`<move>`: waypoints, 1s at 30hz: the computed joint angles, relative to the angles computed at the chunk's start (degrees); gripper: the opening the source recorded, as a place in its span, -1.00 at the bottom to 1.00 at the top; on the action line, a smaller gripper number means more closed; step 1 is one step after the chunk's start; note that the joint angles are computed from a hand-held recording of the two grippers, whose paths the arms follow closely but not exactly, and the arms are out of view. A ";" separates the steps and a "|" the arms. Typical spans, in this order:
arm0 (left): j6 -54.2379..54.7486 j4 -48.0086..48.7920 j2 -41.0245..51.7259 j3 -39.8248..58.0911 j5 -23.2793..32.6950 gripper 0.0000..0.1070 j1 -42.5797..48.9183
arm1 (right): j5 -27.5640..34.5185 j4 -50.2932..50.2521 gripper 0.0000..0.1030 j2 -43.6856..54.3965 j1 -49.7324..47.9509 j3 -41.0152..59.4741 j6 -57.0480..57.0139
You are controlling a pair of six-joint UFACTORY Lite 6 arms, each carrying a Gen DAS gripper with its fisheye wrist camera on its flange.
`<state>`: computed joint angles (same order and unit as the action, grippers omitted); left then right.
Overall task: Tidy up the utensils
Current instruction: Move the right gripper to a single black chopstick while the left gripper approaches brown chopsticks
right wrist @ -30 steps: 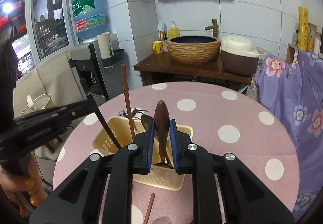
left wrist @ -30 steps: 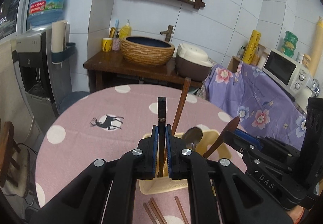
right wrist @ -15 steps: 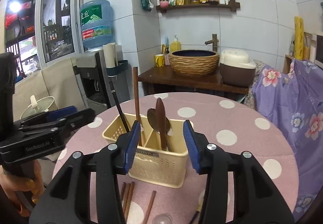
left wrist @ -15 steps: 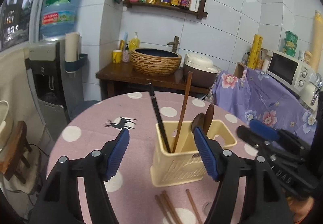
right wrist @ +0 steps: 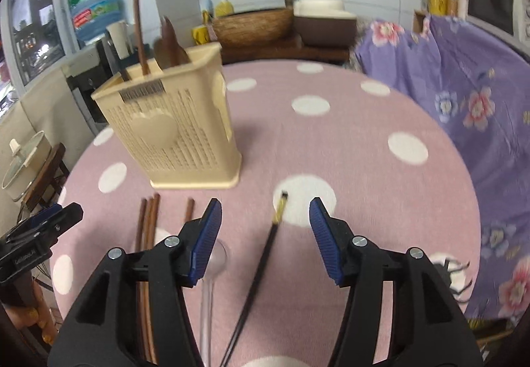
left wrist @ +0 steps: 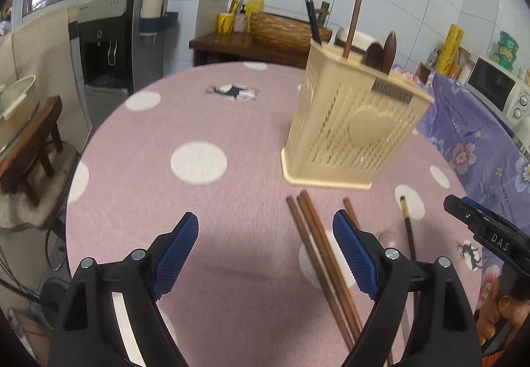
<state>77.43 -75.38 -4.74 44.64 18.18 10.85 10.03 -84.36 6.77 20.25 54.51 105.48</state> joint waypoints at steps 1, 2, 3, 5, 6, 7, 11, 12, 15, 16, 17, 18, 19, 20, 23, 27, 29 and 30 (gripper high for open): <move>0.07 -0.22 -0.04 -0.82 -0.19 0.54 -0.29 | -0.58 -1.84 0.08 0.37 -0.13 -0.86 2.43; 0.01 -0.15 0.30 -1.29 0.05 0.54 -0.27 | -0.86 -4.29 0.08 1.02 -0.10 -1.44 5.40; -0.34 0.06 0.60 -1.63 -0.12 0.53 -0.40 | -0.39 -4.43 0.08 1.64 0.38 -1.53 6.10; 0.01 -0.52 0.22 -3.03 -0.67 0.52 -0.61 | 0.04 -8.47 0.08 2.46 0.99 -2.52 11.05; 0.11 -0.54 0.10 -3.53 -0.57 0.52 -0.54 | 0.11 -9.23 0.08 2.94 1.26 -2.60 12.27; 1.00 -1.25 -0.31 -4.52 -0.43 0.52 -0.51 | 0.17 -10.93 0.08 3.37 1.48 -2.96 14.36; 1.56 -1.71 -1.46 -6.68 -0.85 0.46 -1.92 | 0.34 -12.70 0.08 5.23 2.38 -3.25 17.08; 1.74 -1.86 -1.54 -6.99 -1.08 0.45 -2.49 | 0.31 -13.36 0.08 5.47 2.46 -3.29 17.85; 2.80 -3.10 -1.30 -7.82 -3.28 0.39 -5.16 | 1.29 -11.45 0.08 6.41 3.49 -3.06 16.30; 2.68 -3.19 -0.97 -7.86 -3.74 0.37 -5.93 | 1.63 -10.62 0.08 6.44 3.77 -3.07 15.43; 2.49 -3.28 -0.76 -7.85 -4.20 0.33 -6.66 | 2.25 -9.40 0.08 6.76 4.25 -2.90 14.24; 3.03 -3.93 -0.72 -8.10 -5.02 0.30 -7.52 | 2.57 -9.00 0.08 6.80 4.49 -2.98 13.90; 3.42 -4.43 -0.66 -8.32 -6.30 0.29 -8.54 | 2.78 -8.67 0.08 6.97 4.70 -2.95 13.66; 3.41 -4.53 -0.60 -8.50 -7.26 0.26 -9.32 | 2.97 -7.89 0.08 7.17 4.88 -2.87 12.95; 3.31 -4.88 -0.11 -8.72 -7.73 0.21 -10.24 | 4.01 -6.90 0.08 7.68 5.54 -2.92 12.17; 10.19 -12.12 0.18 -9.56 -11.29 0.15 -12.96 | 4.23 -3.97 0.08 9.16 5.67 -2.23 9.33; 14.65 -16.61 0.25 -9.75 -12.33 0.14 -13.71 | 5.10 -3.73 0.08 9.52 6.29 -2.01 9.01; 15.75 -17.76 0.34 -9.67 -13.05 0.12 -14.19 | 5.63 -3.18 0.08 9.71 6.61 -1.79 8.35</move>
<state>93.18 -93.14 -4.40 34.97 5.13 -3.34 15.66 -87.54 16.48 26.86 52.71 113.83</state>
